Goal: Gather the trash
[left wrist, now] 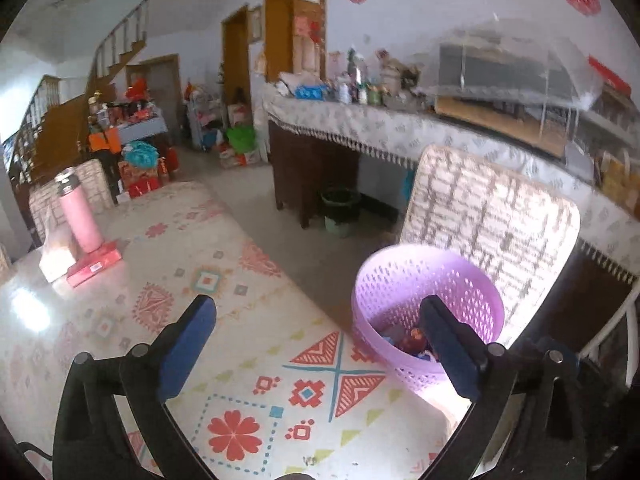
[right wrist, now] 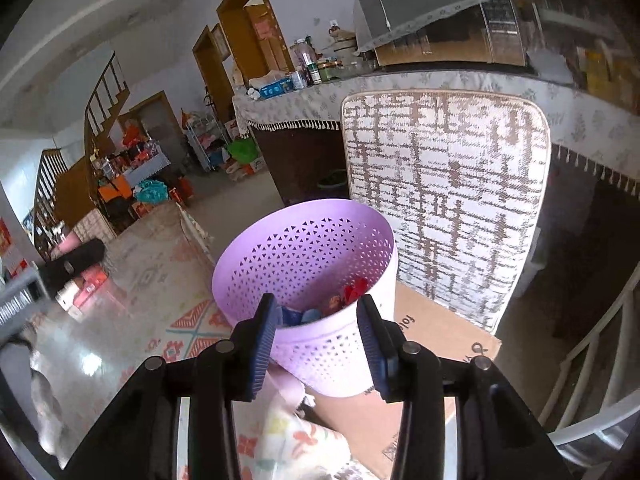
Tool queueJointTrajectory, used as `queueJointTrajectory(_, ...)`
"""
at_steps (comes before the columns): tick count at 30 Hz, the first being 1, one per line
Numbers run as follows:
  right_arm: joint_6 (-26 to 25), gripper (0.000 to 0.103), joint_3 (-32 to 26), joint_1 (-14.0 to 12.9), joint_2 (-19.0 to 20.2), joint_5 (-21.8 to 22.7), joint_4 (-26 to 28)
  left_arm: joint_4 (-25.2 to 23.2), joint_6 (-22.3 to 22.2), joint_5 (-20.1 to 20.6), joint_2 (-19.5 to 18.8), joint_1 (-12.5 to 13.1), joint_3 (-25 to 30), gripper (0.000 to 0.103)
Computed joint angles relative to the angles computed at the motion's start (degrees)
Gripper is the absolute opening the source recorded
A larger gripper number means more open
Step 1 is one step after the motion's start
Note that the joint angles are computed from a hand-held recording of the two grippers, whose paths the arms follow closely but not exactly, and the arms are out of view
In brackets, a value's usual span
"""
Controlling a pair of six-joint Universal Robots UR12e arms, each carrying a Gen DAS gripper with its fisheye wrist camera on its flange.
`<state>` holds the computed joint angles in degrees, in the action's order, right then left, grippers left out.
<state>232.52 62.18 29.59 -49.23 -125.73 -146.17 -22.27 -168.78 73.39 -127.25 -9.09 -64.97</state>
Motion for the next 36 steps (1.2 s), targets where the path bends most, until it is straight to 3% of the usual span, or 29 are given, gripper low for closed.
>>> queueJointTrajectory(5, -0.1, 0.045, 0.1, 0.5, 0.0, -0.4, 0.8, 10.6, -3.2, 1.7, 1.9, 1.0, -4.7, 0.101)
queueJointTrajectory(10, 0.3, 0.046, 0.2, 1.0, 0.1, -0.3, 1.1, 18.0, -4.9, 2.0, 2.9, 1.7, -8.4, 0.102)
queueJointTrajectory(16, -0.2, 0.051, -0.3, 1.5, 0.3, -1.1, 1.8, 9.9, -1.6, 1.9, 3.6, 1.8, -8.5, 0.102)
queueJointTrajectory(36, -2.0, 0.057, -3.2, 1.7, 2.3, -0.9, 5.1, 1.3, 1.8, 3.8, 3.1, 1.5, -7.8, 0.102)
